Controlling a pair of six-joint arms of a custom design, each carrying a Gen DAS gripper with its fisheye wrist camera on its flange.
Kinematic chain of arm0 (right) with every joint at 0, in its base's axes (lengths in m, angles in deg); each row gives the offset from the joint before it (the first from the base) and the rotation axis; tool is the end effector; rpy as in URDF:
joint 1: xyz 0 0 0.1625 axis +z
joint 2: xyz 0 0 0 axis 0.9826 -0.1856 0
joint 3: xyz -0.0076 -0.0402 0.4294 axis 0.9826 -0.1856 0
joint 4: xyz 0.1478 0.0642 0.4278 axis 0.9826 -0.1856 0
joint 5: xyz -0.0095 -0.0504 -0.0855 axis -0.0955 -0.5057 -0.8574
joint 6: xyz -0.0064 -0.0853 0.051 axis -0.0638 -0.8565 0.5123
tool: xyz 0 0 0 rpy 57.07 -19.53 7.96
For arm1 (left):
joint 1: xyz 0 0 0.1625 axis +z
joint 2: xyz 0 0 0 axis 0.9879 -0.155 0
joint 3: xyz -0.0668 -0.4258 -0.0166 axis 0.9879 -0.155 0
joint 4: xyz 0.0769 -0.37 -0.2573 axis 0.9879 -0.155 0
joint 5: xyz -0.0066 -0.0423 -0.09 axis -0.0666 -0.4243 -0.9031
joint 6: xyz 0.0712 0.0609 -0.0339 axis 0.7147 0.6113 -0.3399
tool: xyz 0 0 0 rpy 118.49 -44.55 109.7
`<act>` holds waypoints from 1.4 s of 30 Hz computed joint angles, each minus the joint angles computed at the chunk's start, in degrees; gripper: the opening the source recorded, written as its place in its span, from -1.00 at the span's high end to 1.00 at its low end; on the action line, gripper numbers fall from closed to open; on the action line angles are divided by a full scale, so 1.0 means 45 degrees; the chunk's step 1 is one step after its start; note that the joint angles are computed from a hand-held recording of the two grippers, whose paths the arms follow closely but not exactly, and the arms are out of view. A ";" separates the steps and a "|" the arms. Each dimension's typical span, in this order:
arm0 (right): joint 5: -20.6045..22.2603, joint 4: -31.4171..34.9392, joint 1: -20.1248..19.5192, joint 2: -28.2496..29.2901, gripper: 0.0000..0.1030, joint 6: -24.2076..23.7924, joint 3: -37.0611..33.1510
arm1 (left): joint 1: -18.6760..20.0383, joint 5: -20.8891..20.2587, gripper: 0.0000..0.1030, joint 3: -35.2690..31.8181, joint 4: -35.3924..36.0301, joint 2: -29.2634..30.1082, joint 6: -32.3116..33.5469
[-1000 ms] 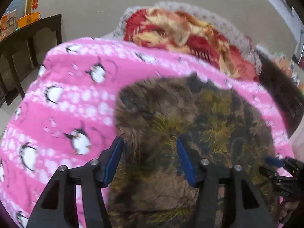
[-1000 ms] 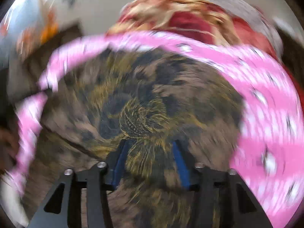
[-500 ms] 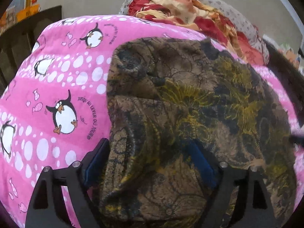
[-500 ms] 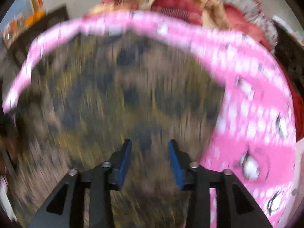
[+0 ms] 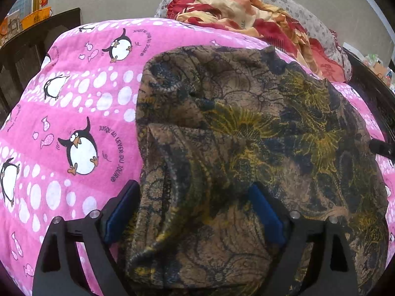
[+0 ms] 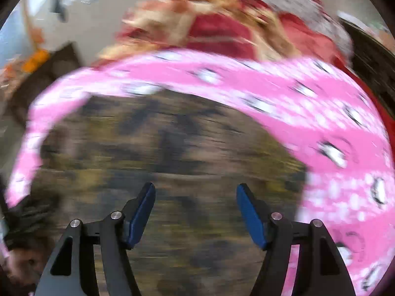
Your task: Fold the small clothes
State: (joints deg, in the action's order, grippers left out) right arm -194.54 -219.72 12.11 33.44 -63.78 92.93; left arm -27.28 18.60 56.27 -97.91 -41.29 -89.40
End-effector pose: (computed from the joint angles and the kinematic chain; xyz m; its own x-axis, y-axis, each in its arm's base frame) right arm 0.1190 -0.8013 0.2964 -0.7357 -0.3684 0.5684 -0.5915 0.7583 -0.2742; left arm -0.2518 -0.7103 0.0734 -0.7829 -0.2176 -0.5829 0.2540 0.7434 -0.6187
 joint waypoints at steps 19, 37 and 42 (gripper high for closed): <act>-0.3174 -0.2028 -0.0003 -0.1604 -0.97 -0.0922 0.3933 | -0.0358 0.0046 -0.82 0.0309 0.3386 -0.1129 -0.1186; 0.0834 0.0281 -0.3187 -1.1552 -0.95 -0.3846 1.0664 | -0.4625 -0.3291 -0.82 0.9188 0.3794 -0.7992 -0.4221; 0.2735 0.1576 -0.4677 -1.2008 -0.50 -0.2833 1.0725 | -0.4491 -0.4289 -0.54 1.0278 0.2581 -0.8259 -0.5857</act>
